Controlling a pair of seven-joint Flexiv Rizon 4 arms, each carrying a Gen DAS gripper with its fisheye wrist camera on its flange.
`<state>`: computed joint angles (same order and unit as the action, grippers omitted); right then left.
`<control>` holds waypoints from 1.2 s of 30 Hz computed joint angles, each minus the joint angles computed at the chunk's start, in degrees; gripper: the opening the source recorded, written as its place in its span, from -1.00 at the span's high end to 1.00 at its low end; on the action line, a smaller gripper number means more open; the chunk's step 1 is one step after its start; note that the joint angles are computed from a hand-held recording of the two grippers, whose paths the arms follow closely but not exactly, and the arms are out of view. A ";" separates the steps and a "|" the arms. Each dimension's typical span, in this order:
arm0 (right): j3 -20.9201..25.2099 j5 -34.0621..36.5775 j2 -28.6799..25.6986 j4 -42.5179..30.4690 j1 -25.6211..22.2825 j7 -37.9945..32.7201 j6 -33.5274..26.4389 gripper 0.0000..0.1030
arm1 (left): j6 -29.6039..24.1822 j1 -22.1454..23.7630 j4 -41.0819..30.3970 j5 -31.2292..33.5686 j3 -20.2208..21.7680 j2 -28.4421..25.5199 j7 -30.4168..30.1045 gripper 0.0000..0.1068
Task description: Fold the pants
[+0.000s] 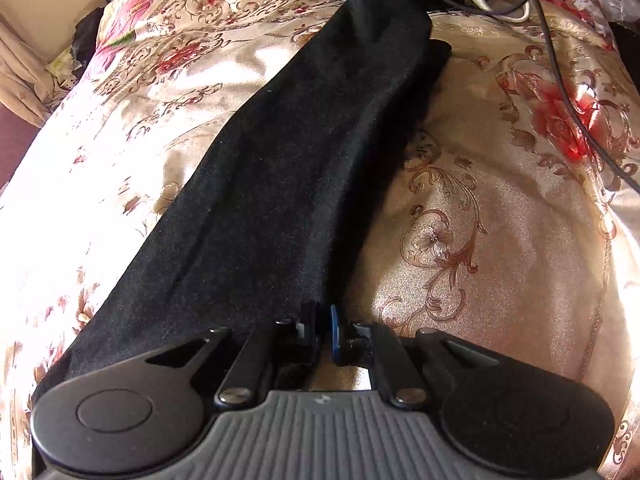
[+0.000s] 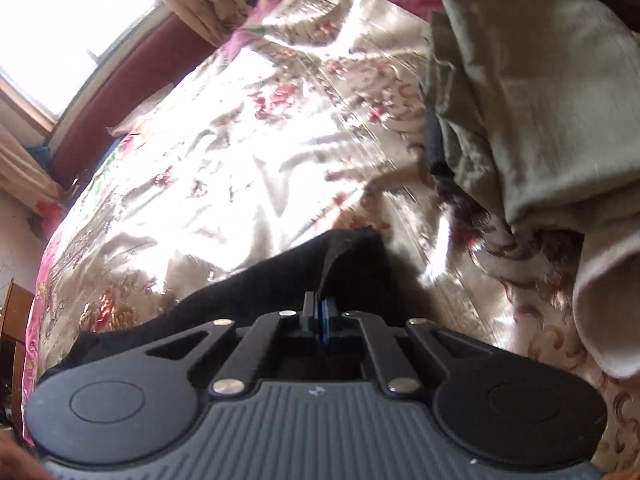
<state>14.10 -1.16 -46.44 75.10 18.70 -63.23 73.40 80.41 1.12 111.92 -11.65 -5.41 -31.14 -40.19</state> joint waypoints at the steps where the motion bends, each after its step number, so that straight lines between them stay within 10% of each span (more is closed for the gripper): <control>1: -1.01 -0.62 0.12 -0.05 0.63 0.00 1.59 0.93 | -0.02 -0.22 -0.10 0.03 0.23 -0.15 -0.33 0.56; 8: -8.09 -5.83 1.48 3.12 3.32 6.39 -6.05 0.80 | 0.18 0.29 0.31 0.51 -0.32 -0.26 0.41 0.56; 12: -6.83 -2.96 6.24 10.47 2.30 14.11 -3.45 -0.17 | -0.15 1.06 1.05 -0.36 -1.05 0.57 0.91 0.56; 17: -3.01 2.24 2.94 10.53 1.15 19.77 1.32 -0.24 | -0.27 1.96 1.39 -2.25 -2.44 1.17 1.21 0.56; 25: -1.40 7.30 -4.92 8.01 3.03 32.17 17.87 -0.23 | 5.54 5.12 2.60 -6.78 -7.40 0.63 1.37 0.56; 28: 3.74 5.53 -7.00 5.44 -0.17 33.21 15.65 0.83 | 10.34 6.22 2.23 -7.68 -9.68 -0.47 -0.59 0.56; 33: 7.28 1.34 -6.67 3.18 -2.93 31.18 23.80 0.85 | 10.24 8.48 0.37 -5.80 -13.10 -1.78 -1.39 0.56; 36: 1.76 -1.52 -3.69 5.28 -1.09 31.41 21.80 0.86 | 7.86 10.66 -0.43 -7.28 -17.17 -2.68 -2.49 0.56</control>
<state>15.86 -2.68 -50.13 80.38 17.61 -31.82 95.21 88.26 11.78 111.49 -18.93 -22.58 -33.82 -42.68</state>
